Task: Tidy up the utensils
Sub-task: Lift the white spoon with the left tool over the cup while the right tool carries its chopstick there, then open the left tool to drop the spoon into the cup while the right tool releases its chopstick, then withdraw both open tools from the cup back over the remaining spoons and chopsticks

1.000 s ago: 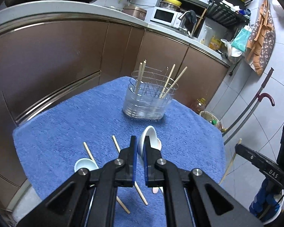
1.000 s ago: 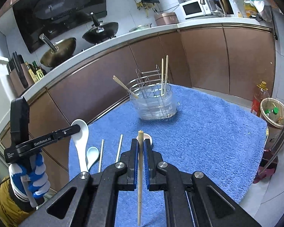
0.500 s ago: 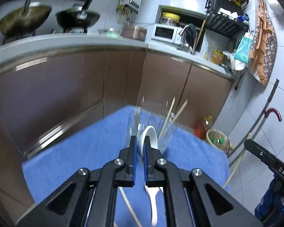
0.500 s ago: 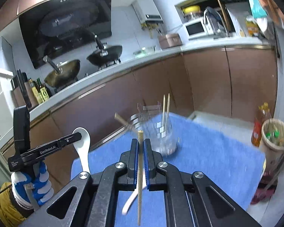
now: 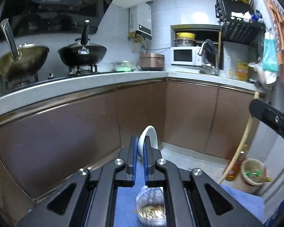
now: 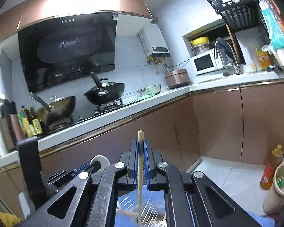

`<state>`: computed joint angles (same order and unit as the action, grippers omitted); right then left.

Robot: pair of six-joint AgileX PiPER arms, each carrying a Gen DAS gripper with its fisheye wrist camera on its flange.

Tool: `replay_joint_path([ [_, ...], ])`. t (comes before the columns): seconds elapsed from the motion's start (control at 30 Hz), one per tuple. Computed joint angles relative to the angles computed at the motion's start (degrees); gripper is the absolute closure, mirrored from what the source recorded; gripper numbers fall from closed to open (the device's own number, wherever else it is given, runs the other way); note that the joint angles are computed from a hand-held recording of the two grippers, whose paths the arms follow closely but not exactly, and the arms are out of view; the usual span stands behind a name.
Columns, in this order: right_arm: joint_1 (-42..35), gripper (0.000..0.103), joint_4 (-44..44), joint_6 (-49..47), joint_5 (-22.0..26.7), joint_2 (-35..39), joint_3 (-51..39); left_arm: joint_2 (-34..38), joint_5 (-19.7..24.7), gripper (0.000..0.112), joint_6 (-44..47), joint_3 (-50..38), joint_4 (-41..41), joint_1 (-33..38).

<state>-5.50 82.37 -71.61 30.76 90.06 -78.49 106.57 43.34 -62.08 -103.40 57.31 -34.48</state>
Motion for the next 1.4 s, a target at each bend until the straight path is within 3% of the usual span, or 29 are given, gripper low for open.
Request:
replay_joint_path([
  [0.1, 3.19, 0.097, 1.90, -4.83, -5.97, 3.14, -0.55, 3.19, -1.09, 0.107, -3.22, -0.95, 2.34, 0.82],
  [0.2, 4.40, 0.097, 5.19, -9.46, -8.42, 5.45, 0.75, 5.08, -1.97, 0.107, -6.08, -0.35, 3.94, 1.31],
  [0.47, 4.00, 0.095, 9.10, -14.36, -8.96, 5.75, 7.03, 5.66, -4.55, 0.103, -12.54, 4.36, 9.11, 1.02],
  [0.6, 3.61, 0.068, 8.19, -14.27, -9.00, 2.69, 10.14, 2.72, -7.15, 0.089, -14.73, 8.31, 10.94, 1.30],
  [0.77, 1.31, 0.055, 6.92, -12.71, -7.30, -3.47, 14.81, -4.50, -8.39, 0.088, -16.48, 14.75, 12.37, 0.65],
  [1.1, -12.16, 0.025, 0.90, -4.59, 3.46, -22.09, 27.66, -24.93, -11.24, 0.077, -10.32, 30.46, 3.28, -0.60],
  [1.23, -21.25, 0.001, -1.94, -0.31, 10.75, -30.41, 32.28, -31.95, -4.59, 0.076, -9.76, 34.67, 2.94, -5.74],
  [1.4, -34.17, 0.000, -5.54, 2.56, 24.08, -38.56, 35.94, -39.76, 5.48, 0.064, -12.30, 39.62, 4.55, -15.50],
])
